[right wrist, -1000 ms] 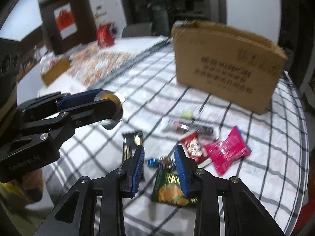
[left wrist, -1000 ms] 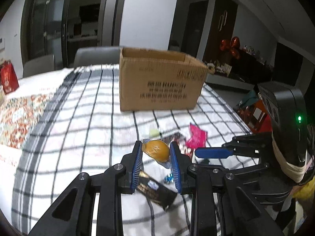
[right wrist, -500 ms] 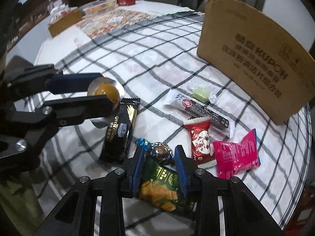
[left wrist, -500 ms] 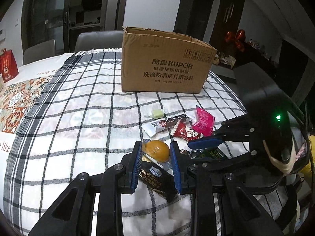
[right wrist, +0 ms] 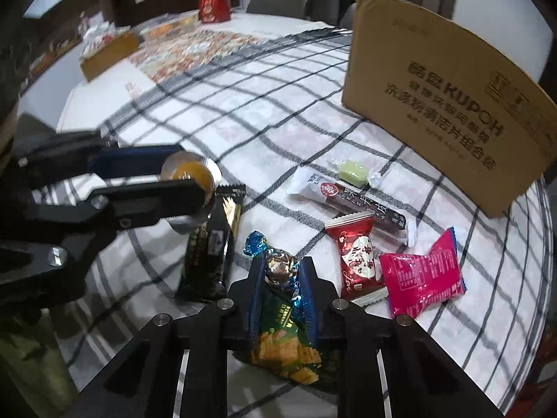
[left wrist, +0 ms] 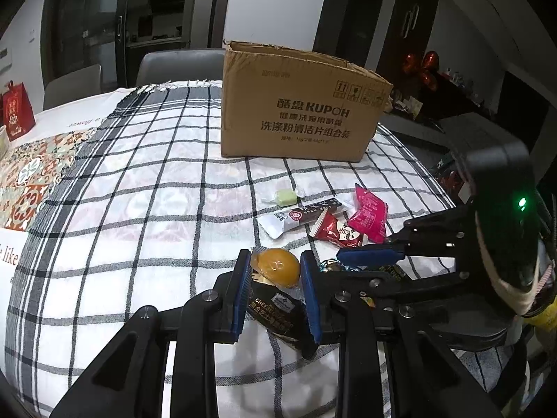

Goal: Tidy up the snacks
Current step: 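Carry the blue-foil chocolate with the right tool while the left carries an orange candy over the box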

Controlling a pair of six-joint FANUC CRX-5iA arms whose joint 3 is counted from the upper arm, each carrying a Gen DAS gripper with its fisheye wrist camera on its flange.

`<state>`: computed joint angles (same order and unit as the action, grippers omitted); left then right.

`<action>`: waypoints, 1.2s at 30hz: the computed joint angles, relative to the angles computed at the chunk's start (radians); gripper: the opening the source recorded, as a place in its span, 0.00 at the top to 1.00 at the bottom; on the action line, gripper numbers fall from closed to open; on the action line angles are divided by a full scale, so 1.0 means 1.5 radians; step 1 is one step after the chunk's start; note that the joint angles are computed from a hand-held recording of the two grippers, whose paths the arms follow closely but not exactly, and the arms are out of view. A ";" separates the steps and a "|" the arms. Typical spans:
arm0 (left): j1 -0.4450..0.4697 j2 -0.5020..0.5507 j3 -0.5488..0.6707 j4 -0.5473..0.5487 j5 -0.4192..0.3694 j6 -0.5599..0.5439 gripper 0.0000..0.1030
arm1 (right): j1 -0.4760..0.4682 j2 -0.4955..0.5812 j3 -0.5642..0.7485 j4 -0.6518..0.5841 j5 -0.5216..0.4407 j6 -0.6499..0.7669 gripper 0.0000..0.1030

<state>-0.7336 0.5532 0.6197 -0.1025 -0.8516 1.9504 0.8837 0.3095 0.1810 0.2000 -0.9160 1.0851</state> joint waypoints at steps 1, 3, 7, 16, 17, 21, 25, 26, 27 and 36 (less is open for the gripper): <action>0.000 -0.001 0.000 -0.001 0.002 0.001 0.73 | 0.001 -0.006 -0.008 0.006 0.010 -0.014 0.79; -0.002 -0.002 0.004 -0.008 0.003 0.004 0.73 | 0.005 -0.021 -0.031 0.029 0.031 -0.055 0.79; -0.005 -0.005 0.013 -0.019 0.009 0.006 0.73 | 0.007 -0.049 -0.068 0.061 0.073 -0.129 0.79; -0.005 0.006 0.067 -0.037 0.015 0.004 0.73 | -0.004 -0.098 -0.138 0.184 0.161 -0.314 0.79; -0.006 0.007 0.076 -0.044 0.015 0.004 0.73 | -0.005 -0.101 -0.144 0.203 0.168 -0.334 0.79; -0.007 0.015 0.109 -0.062 0.022 0.001 0.73 | -0.012 -0.113 -0.162 0.283 0.188 -0.404 0.79; -0.009 0.030 0.151 -0.087 0.024 0.001 0.72 | -0.020 -0.121 -0.170 0.342 0.201 -0.450 0.79; -0.009 0.034 0.162 -0.090 0.026 0.000 0.72 | -0.022 -0.124 -0.172 0.356 0.204 -0.462 0.79; -0.009 0.039 0.175 -0.093 0.030 0.000 0.72 | -0.025 -0.126 -0.174 0.371 0.207 -0.476 0.79; -0.003 0.108 0.311 -0.095 0.012 -0.028 0.72 | -0.059 -0.129 -0.169 0.471 0.223 -0.558 0.79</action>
<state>-0.7378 0.7156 1.0860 -0.2454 -0.8331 1.9083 0.7946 0.1158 -0.0729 0.9070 -0.5820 0.2478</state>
